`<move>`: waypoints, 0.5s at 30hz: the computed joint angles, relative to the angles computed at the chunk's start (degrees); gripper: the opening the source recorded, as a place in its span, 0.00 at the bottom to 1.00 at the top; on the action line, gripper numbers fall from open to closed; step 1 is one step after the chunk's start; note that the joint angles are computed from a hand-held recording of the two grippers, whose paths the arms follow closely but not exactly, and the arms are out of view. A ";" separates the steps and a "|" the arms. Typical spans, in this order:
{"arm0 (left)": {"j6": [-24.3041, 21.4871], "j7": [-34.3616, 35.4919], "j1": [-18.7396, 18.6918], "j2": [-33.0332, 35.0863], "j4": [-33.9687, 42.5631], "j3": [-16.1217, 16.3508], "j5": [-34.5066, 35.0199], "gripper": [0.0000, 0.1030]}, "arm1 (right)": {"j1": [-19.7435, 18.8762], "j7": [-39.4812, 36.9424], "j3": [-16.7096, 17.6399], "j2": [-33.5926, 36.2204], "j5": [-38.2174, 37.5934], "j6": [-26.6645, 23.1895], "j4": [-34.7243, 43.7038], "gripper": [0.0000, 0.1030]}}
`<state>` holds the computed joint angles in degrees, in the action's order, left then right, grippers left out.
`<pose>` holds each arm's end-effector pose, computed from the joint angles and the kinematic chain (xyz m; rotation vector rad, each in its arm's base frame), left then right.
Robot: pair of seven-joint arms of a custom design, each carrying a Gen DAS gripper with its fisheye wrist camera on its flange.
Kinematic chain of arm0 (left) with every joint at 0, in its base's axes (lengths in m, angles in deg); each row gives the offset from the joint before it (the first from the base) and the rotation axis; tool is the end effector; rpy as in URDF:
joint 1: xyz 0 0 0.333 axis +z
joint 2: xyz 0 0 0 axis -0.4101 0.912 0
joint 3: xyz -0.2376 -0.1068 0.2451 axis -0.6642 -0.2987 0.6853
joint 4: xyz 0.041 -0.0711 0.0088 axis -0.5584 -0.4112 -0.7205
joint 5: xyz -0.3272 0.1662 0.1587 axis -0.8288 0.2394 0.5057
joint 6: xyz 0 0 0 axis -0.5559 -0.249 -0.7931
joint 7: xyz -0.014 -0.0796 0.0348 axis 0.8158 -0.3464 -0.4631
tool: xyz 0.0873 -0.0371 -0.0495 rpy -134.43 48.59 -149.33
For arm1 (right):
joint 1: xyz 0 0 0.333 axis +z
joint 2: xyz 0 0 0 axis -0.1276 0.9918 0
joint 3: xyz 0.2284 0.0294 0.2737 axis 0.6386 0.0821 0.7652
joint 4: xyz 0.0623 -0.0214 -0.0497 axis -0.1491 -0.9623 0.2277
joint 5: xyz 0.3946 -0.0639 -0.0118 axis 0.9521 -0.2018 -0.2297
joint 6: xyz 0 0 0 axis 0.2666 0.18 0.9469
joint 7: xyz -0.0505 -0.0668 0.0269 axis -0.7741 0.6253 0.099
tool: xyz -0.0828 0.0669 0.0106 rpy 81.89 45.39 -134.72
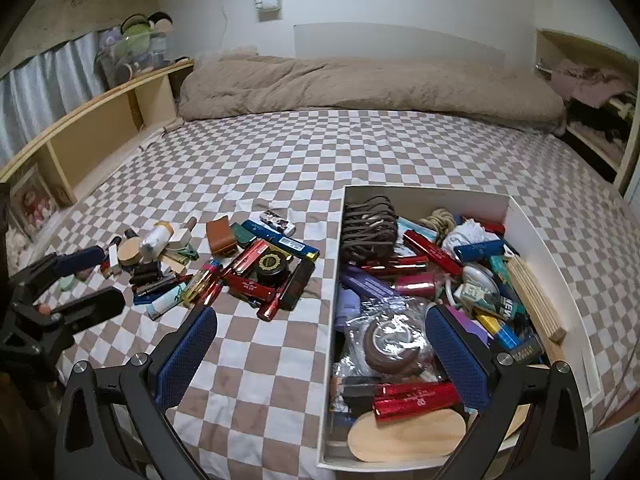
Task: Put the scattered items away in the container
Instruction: 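Move both open tools back toward the scattered pile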
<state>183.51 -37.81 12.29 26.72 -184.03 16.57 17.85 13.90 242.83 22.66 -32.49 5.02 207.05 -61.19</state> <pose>0.4015 -0.2593 0.4337 -1.7598 1.7626 -1.0149 0.4715 0.2956 0.3937 -1.9537 1.4092 -0.5320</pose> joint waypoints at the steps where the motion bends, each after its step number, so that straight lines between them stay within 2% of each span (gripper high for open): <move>1: -0.40 0.01 -0.85 -0.05 -0.24 1.03 -0.06 1.00 | 0.11 -0.67 0.16 0.17 0.48 -0.26 0.14 1.00; 10: -1.56 1.37 -8.24 -0.61 -3.56 10.86 1.23 1.00 | 3.11 -9.01 -0.52 2.38 8.13 -0.45 1.85 1.00; 15: -1.36 2.12 -10.64 -2.48 -6.36 14.80 0.61 1.00 | 5.94 -12.40 -2.02 4.11 12.05 -0.06 3.22 1.00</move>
<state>182.16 -35.69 1.65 24.24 -190.39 31.38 18.45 19.84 230.43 20.64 -28.37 17.07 206.99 -57.98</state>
